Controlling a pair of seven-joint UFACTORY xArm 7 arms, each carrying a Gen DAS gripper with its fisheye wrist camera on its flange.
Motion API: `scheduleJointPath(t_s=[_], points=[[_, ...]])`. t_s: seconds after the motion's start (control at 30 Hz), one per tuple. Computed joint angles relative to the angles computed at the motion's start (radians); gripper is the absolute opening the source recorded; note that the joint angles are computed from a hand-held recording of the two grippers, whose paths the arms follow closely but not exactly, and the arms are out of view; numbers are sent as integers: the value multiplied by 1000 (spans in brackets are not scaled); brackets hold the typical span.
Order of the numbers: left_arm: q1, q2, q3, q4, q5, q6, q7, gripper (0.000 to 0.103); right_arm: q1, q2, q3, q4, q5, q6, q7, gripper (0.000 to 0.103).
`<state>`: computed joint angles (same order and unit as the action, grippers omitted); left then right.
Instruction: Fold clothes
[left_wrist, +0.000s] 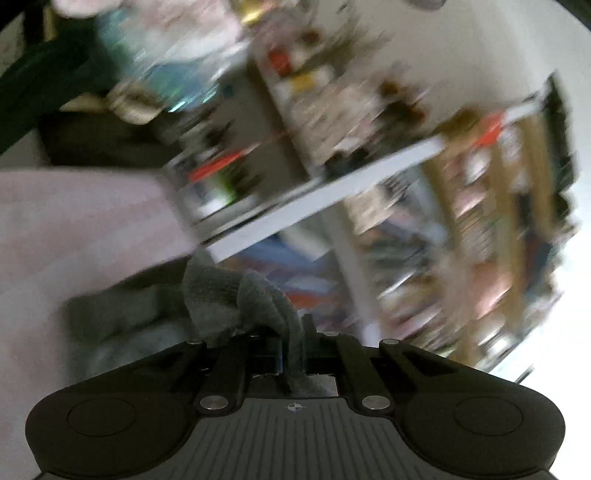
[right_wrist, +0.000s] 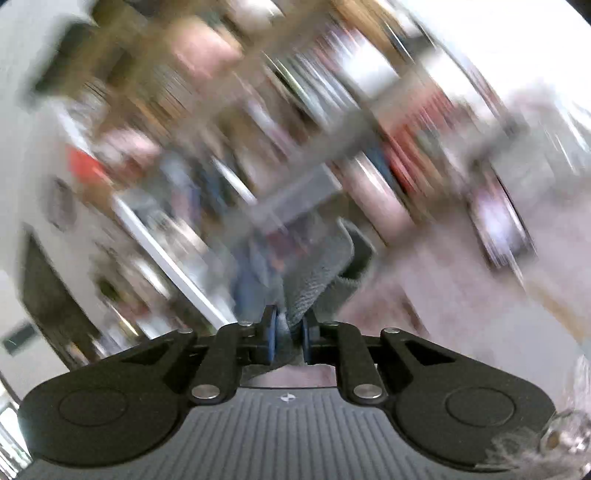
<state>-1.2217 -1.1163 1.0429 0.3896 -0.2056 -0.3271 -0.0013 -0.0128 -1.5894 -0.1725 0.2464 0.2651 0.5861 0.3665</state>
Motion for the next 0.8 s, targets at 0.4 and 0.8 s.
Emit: scheduleJointPath(t_s=[0.4,0.8], points=[[167,116,-74,-16,-160,204,63,24,-159,46,-97,-67,64,205,56,32],[234,254,-211,-17,-58,122,-39,12,-96,9,56,-41,-94,-63,-164,5]])
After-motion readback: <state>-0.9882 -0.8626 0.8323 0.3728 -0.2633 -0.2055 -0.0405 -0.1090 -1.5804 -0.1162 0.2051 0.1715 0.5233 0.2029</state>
